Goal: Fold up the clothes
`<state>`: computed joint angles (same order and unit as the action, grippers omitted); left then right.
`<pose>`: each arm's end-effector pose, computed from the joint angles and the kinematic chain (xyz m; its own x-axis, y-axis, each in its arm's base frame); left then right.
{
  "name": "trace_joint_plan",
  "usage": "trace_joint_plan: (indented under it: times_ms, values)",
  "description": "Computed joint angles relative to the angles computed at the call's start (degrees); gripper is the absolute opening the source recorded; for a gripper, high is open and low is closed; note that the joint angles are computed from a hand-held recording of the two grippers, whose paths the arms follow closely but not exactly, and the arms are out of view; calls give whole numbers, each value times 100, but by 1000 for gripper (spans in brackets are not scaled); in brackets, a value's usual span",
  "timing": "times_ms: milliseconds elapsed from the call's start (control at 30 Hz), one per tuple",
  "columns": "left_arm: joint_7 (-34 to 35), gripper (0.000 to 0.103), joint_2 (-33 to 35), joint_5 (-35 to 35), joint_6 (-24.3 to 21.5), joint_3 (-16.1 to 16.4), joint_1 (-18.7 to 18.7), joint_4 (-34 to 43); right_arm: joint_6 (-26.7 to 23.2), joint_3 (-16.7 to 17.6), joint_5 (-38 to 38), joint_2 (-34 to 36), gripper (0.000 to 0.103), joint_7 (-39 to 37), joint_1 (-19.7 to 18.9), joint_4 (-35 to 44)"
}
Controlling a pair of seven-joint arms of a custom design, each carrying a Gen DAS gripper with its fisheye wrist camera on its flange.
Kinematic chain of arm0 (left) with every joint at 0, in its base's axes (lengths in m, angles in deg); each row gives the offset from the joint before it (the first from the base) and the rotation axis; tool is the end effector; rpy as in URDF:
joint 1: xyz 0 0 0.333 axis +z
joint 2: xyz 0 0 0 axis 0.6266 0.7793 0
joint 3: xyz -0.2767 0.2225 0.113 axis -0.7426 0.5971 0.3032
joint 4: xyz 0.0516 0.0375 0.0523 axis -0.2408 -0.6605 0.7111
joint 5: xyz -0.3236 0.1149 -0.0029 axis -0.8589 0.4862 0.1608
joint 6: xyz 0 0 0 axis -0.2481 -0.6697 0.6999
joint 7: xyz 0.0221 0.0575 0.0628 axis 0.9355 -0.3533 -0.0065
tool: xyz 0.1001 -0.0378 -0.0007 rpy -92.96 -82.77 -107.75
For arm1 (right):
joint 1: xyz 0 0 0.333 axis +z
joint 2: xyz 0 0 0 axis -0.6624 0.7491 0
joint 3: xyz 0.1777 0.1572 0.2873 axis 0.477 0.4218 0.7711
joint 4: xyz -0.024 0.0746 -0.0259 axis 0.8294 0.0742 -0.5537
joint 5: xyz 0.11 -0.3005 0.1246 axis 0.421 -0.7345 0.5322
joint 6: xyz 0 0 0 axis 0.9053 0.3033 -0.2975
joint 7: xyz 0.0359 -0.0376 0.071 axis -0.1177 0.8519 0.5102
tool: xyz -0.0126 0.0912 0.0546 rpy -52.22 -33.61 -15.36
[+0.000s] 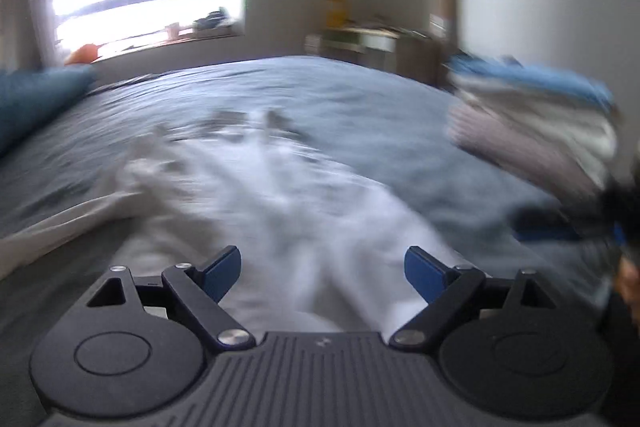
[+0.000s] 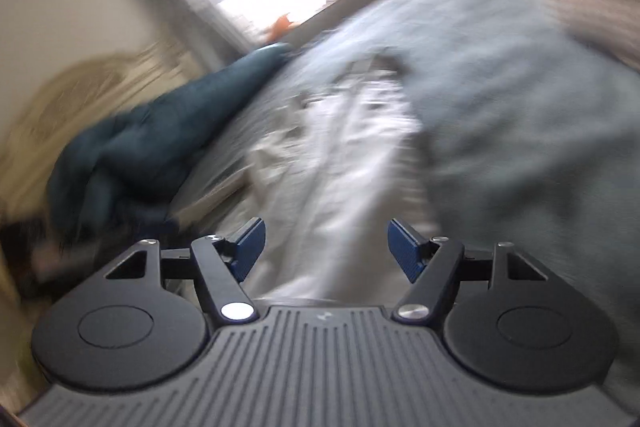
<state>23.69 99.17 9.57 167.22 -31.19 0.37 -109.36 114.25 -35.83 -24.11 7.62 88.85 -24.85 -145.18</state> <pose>0.6268 -0.3106 0.5320 -0.3379 -0.9401 -0.0450 -0.4972 0.2189 -0.8396 0.6789 0.4047 0.4869 0.2633 -0.7282 -0.6328 -0.6995 0.3077 -0.6450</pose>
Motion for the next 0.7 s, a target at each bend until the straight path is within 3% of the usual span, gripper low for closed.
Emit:
trace_joint_plan:
  times_ms: [67, 100, 167, 233, 300, 367, 400, 433, 467, 533, 700]
  values:
    - [118, 90, 178, 184, 63, 40, -216, 85, 177, 53, 46, -117, 67, 388, -245, -390]
    - [194, 90, 258, 265, 133, 107, -350, 102, 175, 334, 213, -38, 67, 236, -434, -430]
    - [302, 90, 451, 422, 297, 608, -855, 128, 123, 899, 211, 175, 67, 168, -817, -457]
    - [496, 90, 676, 587, 614, 1326, -1464, 84, 33, 1295, 232, 391, 65, 90, -1048, -413]
    - [809, 90, 900, 688, 744, 1722, -1836, 133, -21, 1633, 284, 617, 60, -19, -1208, -329]
    - [1126, 88, 1113, 736, 693, 1890, -2007, 258, -39, 1984, 338, 864, 47, -155, -1351, -232]
    - [1252, 84, 1230, 730, 641, 1988, -2091, 332, 20, 2258, 346, 1020, 41, -274, -1467, -208]
    - [1316, 81, 1367, 677, 582, 2162, -2221, 409, 105, 2500, 352, 1141, 27, -349, -1580, -229]
    - [1372, 75, 1482, 614, 533, 2295, -2315, 476, 185, 2687, 344, 1259, 22, -374, -1656, -220]
    - [1485, 71, 1608, 471, 460, 2372, -2368, 581, 359, 3027, 200, 1403, 12, -417, -1847, -306]
    - [1475, 50, 1706, -193, 322, 2260, -2257, 853, 297, 3512, -395, 1710, 8, -548, -1934, 21]
